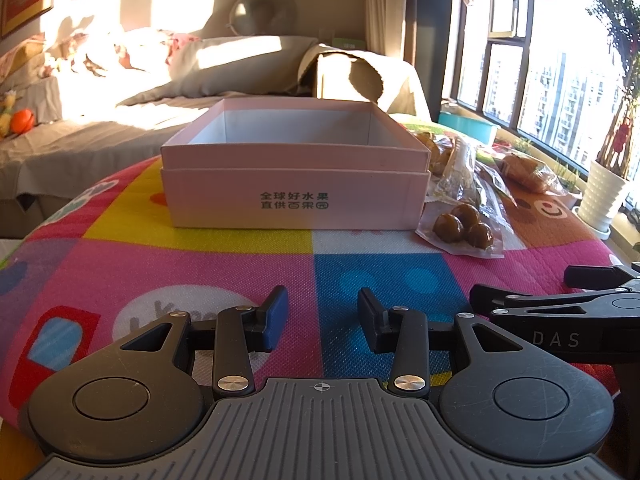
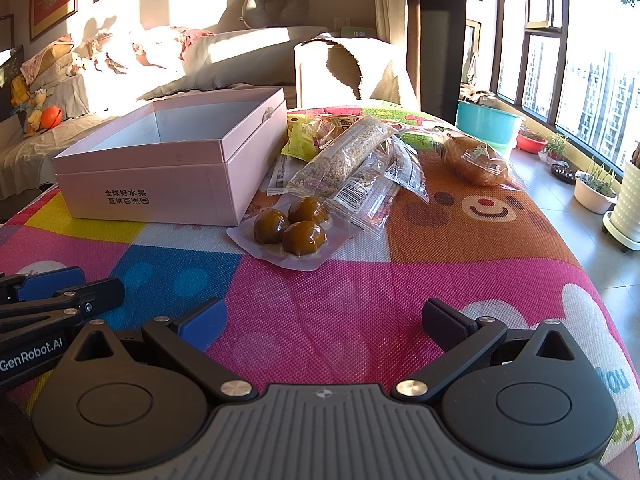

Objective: Organize objects

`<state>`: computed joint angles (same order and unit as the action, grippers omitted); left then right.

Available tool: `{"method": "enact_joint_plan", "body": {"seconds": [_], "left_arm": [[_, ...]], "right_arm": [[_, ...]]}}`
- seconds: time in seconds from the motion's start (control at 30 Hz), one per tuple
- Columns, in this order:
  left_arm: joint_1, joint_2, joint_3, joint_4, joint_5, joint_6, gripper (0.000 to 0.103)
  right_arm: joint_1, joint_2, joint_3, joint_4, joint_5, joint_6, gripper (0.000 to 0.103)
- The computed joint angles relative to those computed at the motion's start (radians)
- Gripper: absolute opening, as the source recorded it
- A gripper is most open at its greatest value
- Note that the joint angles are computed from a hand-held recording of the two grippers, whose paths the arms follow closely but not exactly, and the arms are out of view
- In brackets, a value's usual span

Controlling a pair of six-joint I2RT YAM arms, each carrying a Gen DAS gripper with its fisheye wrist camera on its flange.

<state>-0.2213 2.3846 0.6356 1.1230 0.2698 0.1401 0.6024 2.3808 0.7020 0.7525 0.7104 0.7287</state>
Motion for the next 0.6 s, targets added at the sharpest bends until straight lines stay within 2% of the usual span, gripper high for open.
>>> {"method": "enact_joint_plan", "body": {"seconds": [0.6], "left_arm": [[-0.009,-0.003,-0.009,0.008,-0.022,0.014,0.043]], "right_arm": [[-0.002,0.001,0.001,0.001,-0.001,-0.003,0.103]]}}
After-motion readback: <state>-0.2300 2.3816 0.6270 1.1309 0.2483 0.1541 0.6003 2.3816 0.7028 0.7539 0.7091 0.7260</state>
